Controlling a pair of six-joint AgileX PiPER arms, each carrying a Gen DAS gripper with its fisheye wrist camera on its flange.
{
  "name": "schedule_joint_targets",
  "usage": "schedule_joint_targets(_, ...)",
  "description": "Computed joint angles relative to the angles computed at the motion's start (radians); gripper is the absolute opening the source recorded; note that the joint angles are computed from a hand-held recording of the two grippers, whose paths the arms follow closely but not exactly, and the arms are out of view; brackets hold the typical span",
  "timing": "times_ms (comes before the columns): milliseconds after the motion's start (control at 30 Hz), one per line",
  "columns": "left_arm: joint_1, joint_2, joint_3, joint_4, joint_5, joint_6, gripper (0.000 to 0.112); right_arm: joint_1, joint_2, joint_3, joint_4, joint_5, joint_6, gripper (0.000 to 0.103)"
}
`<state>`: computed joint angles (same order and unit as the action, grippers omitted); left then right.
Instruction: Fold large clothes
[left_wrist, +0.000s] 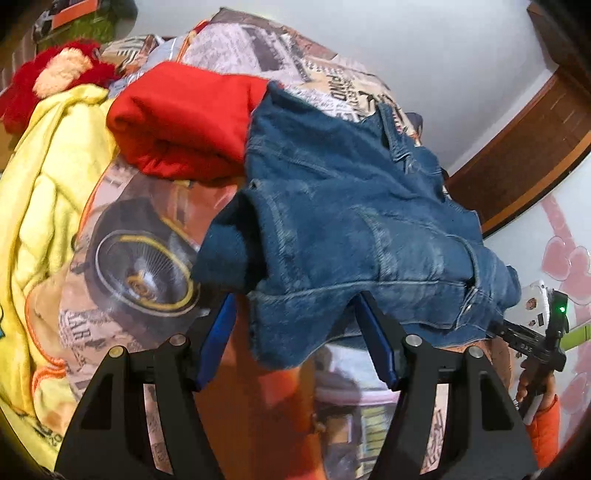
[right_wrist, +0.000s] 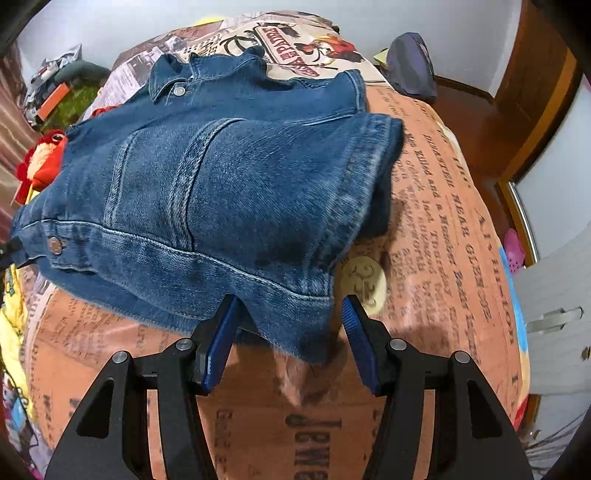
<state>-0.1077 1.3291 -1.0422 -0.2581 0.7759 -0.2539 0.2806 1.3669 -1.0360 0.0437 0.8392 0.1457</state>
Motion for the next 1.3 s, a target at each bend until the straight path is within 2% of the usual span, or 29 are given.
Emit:
schedule_joint_targets(33, -0.01, 0.003, -0.009, 0.006, -0.001, -0.004, 0.058, -0.01, 0.006, -0.001, 0.027, -0.012, -0.023, 0.053)
schedule_joint_targets(100, -0.036, 0.021, -0.036, 0.068, 0.017, -0.056, 0.054, -0.027, 0.011, 0.002, 0.075, -0.035, -0.061, 0.053)
schedule_joint_targets(167, -0.069, 0.035, -0.059, 0.14, 0.041, -0.108, 0.039, -0.03, 0.011, 0.008, 0.082, -0.057, -0.056, 0.053)
schedule_joint_targets(267, -0.092, 0.025, -0.067, 0.192, 0.059, -0.124, 0.026, -0.029, -0.021, 0.034, 0.075, -0.082, -0.042, 0.036)
schedule_joint_targets(333, -0.109, 0.007, -0.07, 0.215, 0.068, -0.123, 0.022, -0.041, -0.051, 0.044, 0.099, -0.075, -0.067, 0.024)
schedule_joint_targets(367, -0.119, -0.004, -0.069, 0.226, 0.071, -0.129, 0.021, -0.053, -0.071, 0.049, 0.123, -0.072, -0.098, 0.021)
schedule_joint_targets(600, -0.181, -0.023, -0.163, 0.311, 0.091, -0.185, 0.017, -0.065, -0.147, -0.003, 0.184, -0.042, -0.183, 0.017)
schedule_joint_targets(767, -0.166, 0.024, -0.276, 0.296, 0.078, -0.163, 0.016, -0.046, -0.104, -0.116, 0.16, -0.053, -0.151, 0.016)
schedule_joint_targets(900, -0.103, 0.106, -0.41, 0.206, 0.078, -0.094, 0.015, -0.038, -0.035, -0.25, 0.117, -0.057, -0.122, 0.015)
schedule_joint_targets(1067, -0.01, 0.236, -0.582, 0.072, 0.095, -0.03, 0.015, -0.063, 0.112, -0.471, 0.091, -0.033, -0.115, 0.014)
schedule_joint_targets(1167, 0.049, 0.349, -0.71, 0.006, 0.12, -0.011, 0.015, -0.086, 0.225, -0.608, 0.098, -0.006, -0.115, 0.013)
schedule_joint_targets(1300, 0.107, 0.497, -0.857, -0.068, 0.161, 0.003, 0.015, -0.1, 0.34, -0.711, 0.09, 0.005, -0.085, 0.013)
